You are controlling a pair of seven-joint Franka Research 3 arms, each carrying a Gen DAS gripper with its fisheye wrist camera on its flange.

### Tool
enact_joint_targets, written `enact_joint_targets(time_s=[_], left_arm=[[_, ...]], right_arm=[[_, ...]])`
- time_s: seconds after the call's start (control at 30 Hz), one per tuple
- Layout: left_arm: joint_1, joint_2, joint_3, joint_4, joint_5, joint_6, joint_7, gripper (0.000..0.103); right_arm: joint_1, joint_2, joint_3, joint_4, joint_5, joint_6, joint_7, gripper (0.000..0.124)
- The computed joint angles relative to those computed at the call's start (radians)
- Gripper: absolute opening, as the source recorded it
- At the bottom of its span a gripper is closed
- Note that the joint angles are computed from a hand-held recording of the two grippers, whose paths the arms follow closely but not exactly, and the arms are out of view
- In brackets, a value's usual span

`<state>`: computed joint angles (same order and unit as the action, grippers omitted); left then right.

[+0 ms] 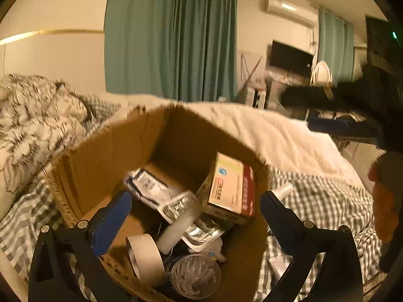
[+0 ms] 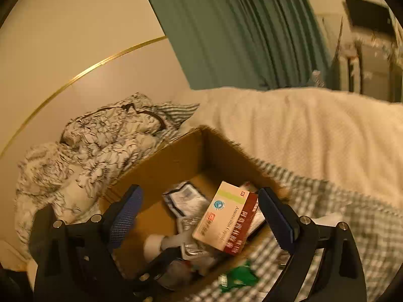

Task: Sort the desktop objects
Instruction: 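Carry the tube and brown box into the cardboard box and release both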

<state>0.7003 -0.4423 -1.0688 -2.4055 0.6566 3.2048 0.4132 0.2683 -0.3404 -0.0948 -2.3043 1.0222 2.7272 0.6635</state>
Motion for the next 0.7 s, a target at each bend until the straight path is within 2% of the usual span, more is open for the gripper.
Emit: enact_joint_targets(time_s=[0.07,0.2,0.3,0.33,0.47,0.53,0.6,0.67,0.7], left_arm=[[-0.087,0.014,0.073,-0.008,-0.003,-0.022,0.016,0.103],[-0.307,-0.002,0.237,-0.051,-0.026,-0.049,-0.015,0.103],[-0.549,0.042,0.411,-0.066,-0.05,-0.107,0.051,0.103],[-0.596,0.04,0.436,-0.07,-0.052,-0.129,0.063,0.103],[-0.629,0.007,0.396,-0.094,-0.013,-0.17,-0.035,0.103],[-0.602,0.02,0.339,-0.098,0.017,-0.172,-0.121,0.103],[-0.514,0.043,0.235,-0.09,0.084,-0.154,-0.226,0.103],[-0.359,0.084,0.083,-0.063,0.187,-0.121,-0.332,0.103],[-0.285,0.11,0.007,-0.04,0.229,-0.147,-0.373,0.103]], right_arm=[[-0.031,-0.077,0.011,-0.067,-0.069,0.017,0.01,0.093],[-0.09,-0.201,-0.017,-0.162,-0.199,-0.042,0.068,0.093],[-0.136,-0.286,-0.059,-0.227,-0.272,-0.083,0.082,0.093],[-0.152,-0.31,-0.072,-0.245,-0.292,-0.095,0.084,0.093],[-0.201,-0.361,-0.131,-0.29,-0.355,-0.172,0.058,0.093],[-0.219,-0.373,-0.155,-0.316,-0.362,-0.177,0.024,0.093],[-0.229,-0.367,-0.178,-0.336,-0.354,-0.176,-0.009,0.093],[-0.241,-0.34,-0.195,-0.333,-0.361,-0.218,-0.036,0.093],[-0.247,-0.325,-0.2,-0.33,-0.368,-0.246,-0.054,0.093]])
